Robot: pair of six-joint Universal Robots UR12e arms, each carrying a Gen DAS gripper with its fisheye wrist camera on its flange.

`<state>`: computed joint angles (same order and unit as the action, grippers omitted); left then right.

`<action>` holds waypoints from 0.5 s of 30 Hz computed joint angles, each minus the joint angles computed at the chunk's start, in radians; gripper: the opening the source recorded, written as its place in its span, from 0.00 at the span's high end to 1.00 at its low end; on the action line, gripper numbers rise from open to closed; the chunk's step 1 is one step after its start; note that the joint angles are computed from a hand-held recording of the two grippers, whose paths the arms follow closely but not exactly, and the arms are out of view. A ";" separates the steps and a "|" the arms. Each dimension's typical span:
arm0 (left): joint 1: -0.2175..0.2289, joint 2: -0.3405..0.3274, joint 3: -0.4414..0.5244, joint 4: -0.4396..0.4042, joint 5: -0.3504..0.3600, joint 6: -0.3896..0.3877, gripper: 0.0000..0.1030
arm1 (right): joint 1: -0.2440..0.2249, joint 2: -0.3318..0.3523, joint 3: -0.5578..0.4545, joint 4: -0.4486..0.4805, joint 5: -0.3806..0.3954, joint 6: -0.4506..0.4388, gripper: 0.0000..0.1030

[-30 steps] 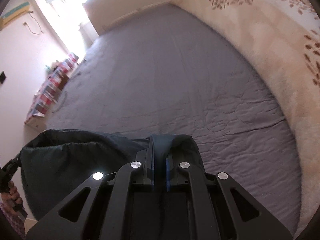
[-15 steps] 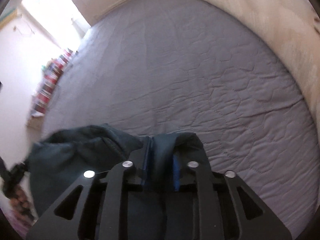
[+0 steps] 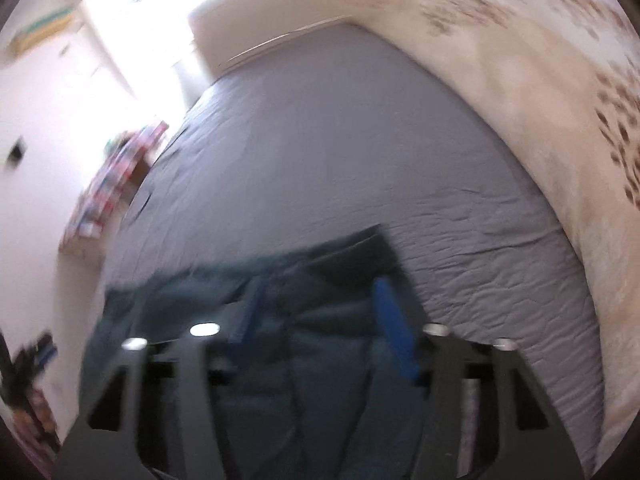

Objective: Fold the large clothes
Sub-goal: 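Lay the folded jacket on the bed and open the left gripper while the right gripper holds it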

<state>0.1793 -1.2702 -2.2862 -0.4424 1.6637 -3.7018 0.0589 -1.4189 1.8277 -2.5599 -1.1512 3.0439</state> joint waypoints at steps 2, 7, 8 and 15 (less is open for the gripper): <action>-0.020 0.034 -0.028 -0.004 0.020 -0.004 0.20 | 0.023 -0.024 0.023 0.007 0.015 -0.069 0.80; -0.090 0.108 -0.095 -0.032 0.130 -0.062 0.20 | 0.094 -0.074 0.079 0.031 0.098 -0.193 0.95; -0.104 0.122 -0.110 -0.033 0.146 -0.078 0.20 | 0.115 -0.074 0.079 0.045 0.095 -0.212 0.95; -0.127 0.174 -0.176 -0.031 0.125 -0.173 0.20 | 0.242 0.009 0.028 0.060 -0.132 -0.236 0.95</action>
